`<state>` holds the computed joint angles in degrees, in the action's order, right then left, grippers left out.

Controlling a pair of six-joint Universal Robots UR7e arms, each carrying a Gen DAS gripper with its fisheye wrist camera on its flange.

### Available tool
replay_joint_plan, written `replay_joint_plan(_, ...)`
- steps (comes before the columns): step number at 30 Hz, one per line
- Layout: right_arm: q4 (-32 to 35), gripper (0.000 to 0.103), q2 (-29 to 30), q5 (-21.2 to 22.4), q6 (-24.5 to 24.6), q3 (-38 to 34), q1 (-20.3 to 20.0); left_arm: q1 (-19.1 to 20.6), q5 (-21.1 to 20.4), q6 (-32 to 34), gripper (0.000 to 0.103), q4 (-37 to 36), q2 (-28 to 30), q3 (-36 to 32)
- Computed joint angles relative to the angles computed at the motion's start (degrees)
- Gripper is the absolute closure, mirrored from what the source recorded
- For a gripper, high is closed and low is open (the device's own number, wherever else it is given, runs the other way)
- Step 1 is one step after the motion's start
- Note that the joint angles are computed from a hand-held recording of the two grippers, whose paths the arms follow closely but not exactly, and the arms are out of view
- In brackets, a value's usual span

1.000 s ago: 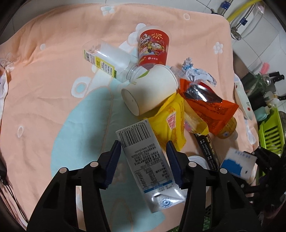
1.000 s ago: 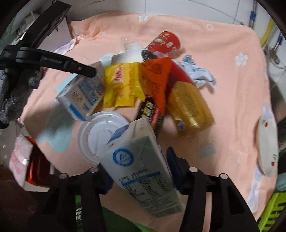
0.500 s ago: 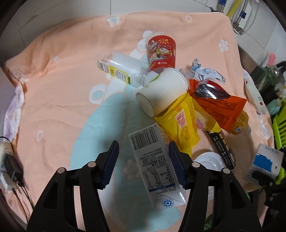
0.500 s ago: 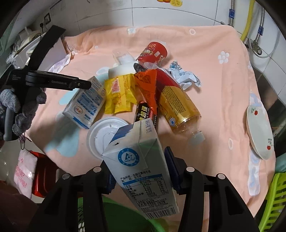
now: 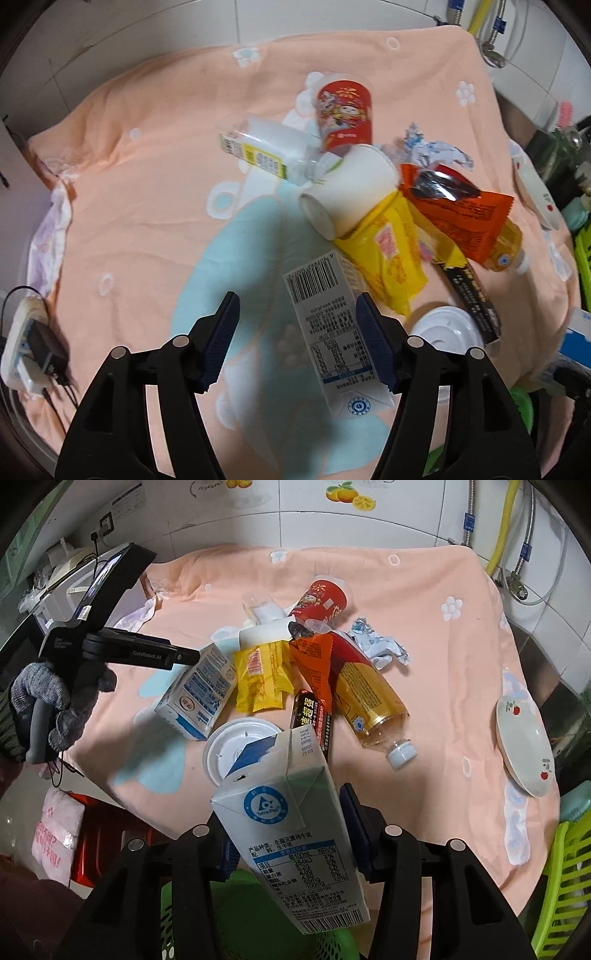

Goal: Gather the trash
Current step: 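Lift the white carton with the right tool while the left tool reaches the yellow packet, then close the left tool on the yellow snack packet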

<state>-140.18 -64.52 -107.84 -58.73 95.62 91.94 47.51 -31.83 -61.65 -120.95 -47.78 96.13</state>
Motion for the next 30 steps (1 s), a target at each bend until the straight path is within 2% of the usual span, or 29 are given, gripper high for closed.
replay_joint_plan(3, -0.1, 0.056, -0.4, 0.1, 0.4, 0.3, -0.2, 0.0, 0.3, -1.2, 0.039, 1.1, -0.4, -0.2)
replay_joint_plan(6, -0.4, 0.056, -0.7, 0.2, 0.7, 0.6, -0.3, -0.3, 1.3, 0.6, 0.040, -0.6, 0.0, -0.9)
replay_joint_plan(9, -0.6, 0.056, -0.8, 0.1, 0.9, 0.7, -0.5, -0.2, 0.6, 6.4, 0.042, -6.3, 1.2, -1.8)
replay_joint_plan(12, -0.6, 0.056, -0.9, 0.1, 1.6, 0.7, -0.7, 0.9, -1.8, 13.0, 0.042, -10.9, 3.7, -4.3)
replay_joint_plan(18, -0.7, 0.056, -1.5, 0.1, 3.1, 1.1, -1.2, 4.3, -8.2, 13.4, 0.044, -13.9, 7.3, -8.3)
replay_joint_plan(21, -0.9, 0.056, -1.9, -0.2, 3.5, 1.5, -1.5, 5.3, -9.0, 12.3, 0.043, -12.6, 9.0, -10.3)
replay_joint_plan(26, -1.1, 0.056, -2.3, -0.7, 4.6, 2.2, -2.1, 6.0, -7.7, 11.4, 0.043, -9.6, 11.3, -13.0)
replay_joint_plan(27, -1.2, 0.056, -2.5, -0.7, 4.7, 2.4, -2.3, 6.2, -8.1, 11.5, 0.047, -9.2, 11.6, -13.4)
replay_joint_plan(28, -1.3, 0.056, -2.7, -0.6, 4.8, 2.7, -2.5, 6.3, -8.1, 11.4, 0.059, -8.7, 11.8, -13.7)
replay_joint_plan(29, -1.5, 0.056, -3.0, -0.5, 5.0, 3.1, -2.7, 6.4, -8.2, 11.5, 0.064, -8.9, 12.0, -13.6)
replay_joint_plan(30, -1.6, 0.056, -3.3, -0.3, 5.1, 3.4, -2.8, 6.5, -8.1, 12.0, 0.078, -9.9, 12.1, -13.2)
